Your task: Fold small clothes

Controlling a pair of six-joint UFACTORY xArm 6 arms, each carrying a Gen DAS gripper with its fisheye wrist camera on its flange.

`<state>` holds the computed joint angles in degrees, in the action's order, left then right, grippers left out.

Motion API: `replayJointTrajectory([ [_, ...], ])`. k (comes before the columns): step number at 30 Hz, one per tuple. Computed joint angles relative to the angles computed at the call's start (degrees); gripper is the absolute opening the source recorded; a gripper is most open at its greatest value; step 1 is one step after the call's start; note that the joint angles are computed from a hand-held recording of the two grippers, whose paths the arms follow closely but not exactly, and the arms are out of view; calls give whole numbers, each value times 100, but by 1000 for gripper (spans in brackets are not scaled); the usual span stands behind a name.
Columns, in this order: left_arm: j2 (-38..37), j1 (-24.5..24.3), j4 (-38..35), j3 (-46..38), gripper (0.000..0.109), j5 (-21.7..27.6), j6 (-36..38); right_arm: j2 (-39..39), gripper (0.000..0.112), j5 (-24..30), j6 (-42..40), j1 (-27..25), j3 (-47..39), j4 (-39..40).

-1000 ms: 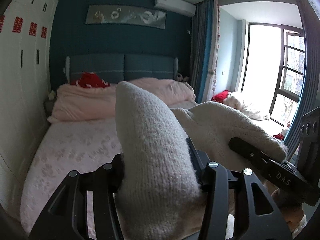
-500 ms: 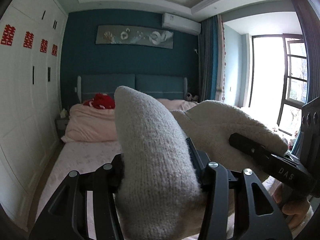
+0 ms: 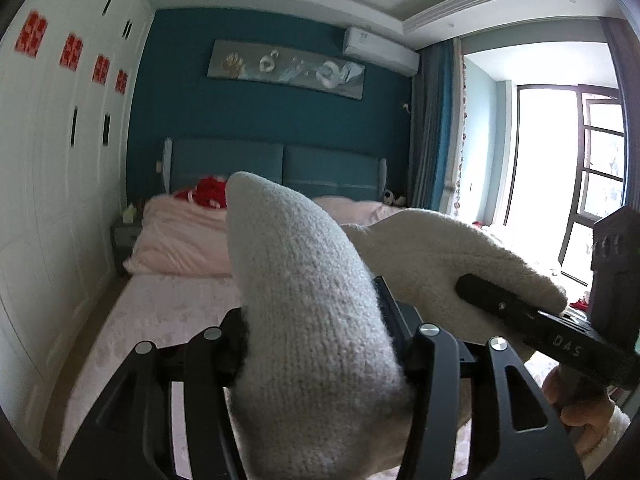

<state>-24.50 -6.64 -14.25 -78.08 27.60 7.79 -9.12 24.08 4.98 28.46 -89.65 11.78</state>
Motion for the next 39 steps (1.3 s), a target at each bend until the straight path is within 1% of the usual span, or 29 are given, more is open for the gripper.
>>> replayJointTrajectory([
  [1, -56, 78, -321, 340, 55, -202, 232, 21, 46, -96, -28, -24, 323, 124],
  [2, -124, 148, -606, 752, 65, -457, 441, 33, 57, -105, -58, -53, 660, 245],
  [3, -220, 218, -671, 1314, 85, -735, 414, 61, 58, 73, 137, -115, 1105, 133],
  [4, -321, 285, -548, 1863, 93, -993, 197, 70, 58, 303, 445, -169, 1492, -128],
  [5, -412, 379, -337, 2397, 93, -1140, -67, 63, 58, 493, 645, -201, 1770, -299],
  [6, -446, 499, -12, 2816, 93, -1047, -412, 0, 58, 758, 869, -247, 2191, -417],
  [8, -481, 721, 277, 3332, 89, -538, -864, -241, 59, 861, 931, -329, 2846, -178],
  [9, -560, 820, 137, 3617, 89, -401, -917, -294, 59, 850, 940, -350, 2969, -127],
  [12, -658, 954, -761, 3925, 90, -312, -648, -82, 62, 957, 818, -402, 2762, 58],
  [14, -423, 1032, -1443, 3734, 91, -138, -490, 149, 74, 903, 732, -416, 2505, 356],
  [15, -247, 1069, -1775, 3590, 92, -51, -444, 355, 76, 911, 599, -424, 2267, 663],
  [18, 193, 1125, -2735, 3299, 93, 230, -203, 900, 78, 1049, 499, -425, 1774, 1081],
  [19, 409, 1170, -2985, 3156, 93, 385, -190, 1127, 78, 1233, 471, -452, 1538, 1236],
  [20, 574, 1210, -3066, 3053, 92, 507, -236, 1324, 74, 1362, 528, -457, 1380, 1329],
  [21, 784, 1229, -3042, 2917, 78, 697, -368, 1525, 63, 1482, 515, -457, 1231, 1554],
  [22, 938, 1240, -3129, 2816, 66, 830, -300, 1632, 40, 1556, 538, -440, 1118, 1611],
  [23, 1064, 1269, -3249, 2695, 57, 1008, -170, 1650, 38, 1507, 689, -395, 1054, 1428],
  [24, 1104, 1255, -3128, 2606, 50, 958, -258, 1544, 30, 1321, 613, -320, 1058, 1395],
  [27, 937, 1293, -3051, 2391, 45, 982, 11, 1315, 26, 1147, 199, -174, 960, 1351],
  [28, 889, 1314, -2845, 2342, 45, 979, -15, 1280, 28, 1175, 136, -142, 933, 1213],
  [29, 894, 1348, -2717, 2308, 46, 999, -18, 1325, 35, 1303, 111, -136, 912, 1101],
  [31, 950, 1390, -2342, 2337, 49, 1117, -159, 1563, 45, 1858, 340, -176, 783, 601],
  [32, 1033, 1391, -1981, 2407, 51, 1243, -320, 1598, 48, 1988, 412, -223, 933, 495],
  [33, 1019, 1384, -1860, 2506, 54, 1209, -356, 1439, 48, 1878, 502, -251, 1142, 628],
  [34, 852, 1363, -1979, 2718, 54, 1045, -251, 1154, 48, 1553, 631, -262, 1482, 766],
  [35, 668, 1338, -1985, 2863, 55, 922, -265, 969, 48, 1342, 772, -249, 1637, 664],
  [37, 310, 1242, -1445, 3042, 54, 757, -635, 683, 46, 1065, 1072, -130, 1685, -139],
  [38, 172, 1184, -1080, 3099, 53, 682, -877, 600, 36, 971, 1036, -64, 1665, -359],
  [39, 35, 1113, -698, 3171, 53, 594, -1096, 583, 31, 944, 934, 14, 1570, -530],
])
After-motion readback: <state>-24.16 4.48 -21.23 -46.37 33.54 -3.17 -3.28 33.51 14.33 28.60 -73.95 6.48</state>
